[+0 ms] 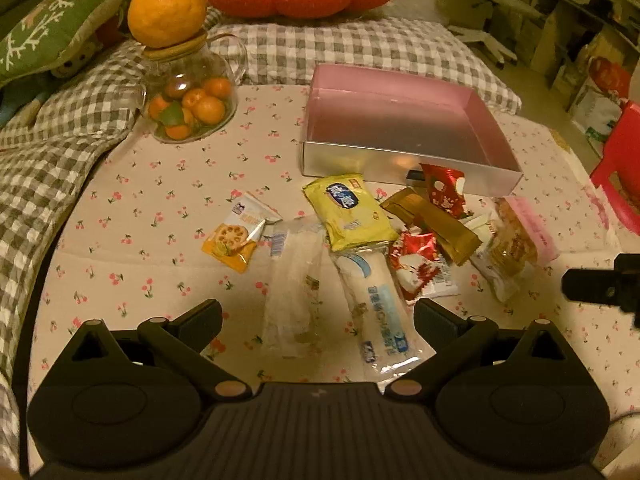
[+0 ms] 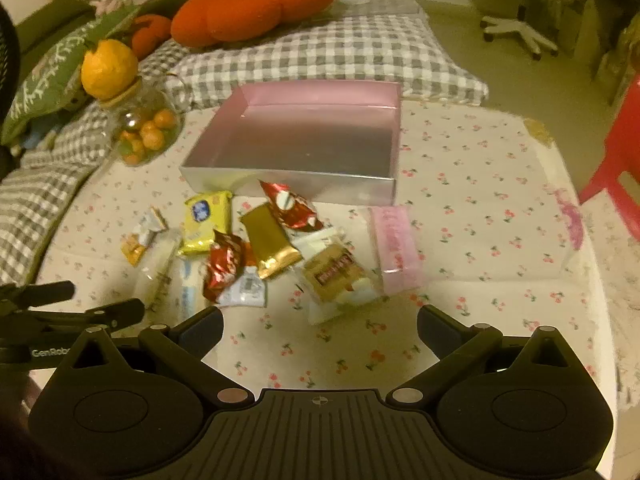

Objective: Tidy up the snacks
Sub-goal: 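Lower both grippers onto the white wrapped pastries and close them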

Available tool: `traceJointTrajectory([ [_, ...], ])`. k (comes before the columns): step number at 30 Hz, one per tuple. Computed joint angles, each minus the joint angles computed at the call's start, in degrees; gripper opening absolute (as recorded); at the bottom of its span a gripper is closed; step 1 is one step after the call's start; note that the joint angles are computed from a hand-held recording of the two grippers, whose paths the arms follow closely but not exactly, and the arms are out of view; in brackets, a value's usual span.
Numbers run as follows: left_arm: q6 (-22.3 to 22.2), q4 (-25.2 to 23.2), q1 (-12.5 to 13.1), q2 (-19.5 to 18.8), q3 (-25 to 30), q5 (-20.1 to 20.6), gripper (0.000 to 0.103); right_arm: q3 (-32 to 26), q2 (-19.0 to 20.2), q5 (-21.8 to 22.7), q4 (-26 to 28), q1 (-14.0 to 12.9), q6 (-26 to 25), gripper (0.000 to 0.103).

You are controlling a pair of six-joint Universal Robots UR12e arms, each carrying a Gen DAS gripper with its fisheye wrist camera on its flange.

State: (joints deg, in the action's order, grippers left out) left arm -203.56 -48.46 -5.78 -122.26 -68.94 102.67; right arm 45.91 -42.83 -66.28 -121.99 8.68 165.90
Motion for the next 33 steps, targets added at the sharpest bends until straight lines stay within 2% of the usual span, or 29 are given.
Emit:
traceJointTrajectory([
  [4,-1.2,-0.6,1.0,-0.1,0.4,-0.9,0.101,-3.3,1.8,2.2,2.2,-0.3,1.5,0.102],
  [8,-2.1,0.9,2.0,-0.3,0.0,-2.6,0.099,-5.0,3.0,3.8,2.1,-0.3,2.3,0.102],
  [11,-3.2,0.3,2.9,-0.5,-0.4,-5.6,0.094,-5.7,4.0,7.2,2.4,-0.5,3.4,0.101],
  [13,-3.2,-0.1,3.5,-0.6,-0.5,-8.1,0.089,-7.3,4.8,8.1,5.6,-0.2,2.4,0.099],
  [18,-2.9,-0.1,4.8,-1.2,-0.6,-11.8,0.076,-10.5,6.2,9.1,15.4,1.2,-3.1,0.092],
  [21,-1.8,1.0,5.2,-1.4,-1.0,-13.6,0.069,-11.1,6.7,9.1,18.2,1.9,-4.5,0.088],
  [24,-0.8,1.6,5.5,-1.6,-1.2,-15.0,0.064,-11.1,6.8,8.7,19.3,2.5,-5.4,0.084],
  [29,0.4,1.4,5.7,-2.3,-0.8,-15.9,0.053,-11.0,7.1,8.0,19.6,3.3,-5.2,0.072],
  [33,2.1,1.4,5.5,-2.5,-0.8,-15.0,0.052,-10.6,7.1,7.4,19.1,3.9,-5.4,0.067],
])
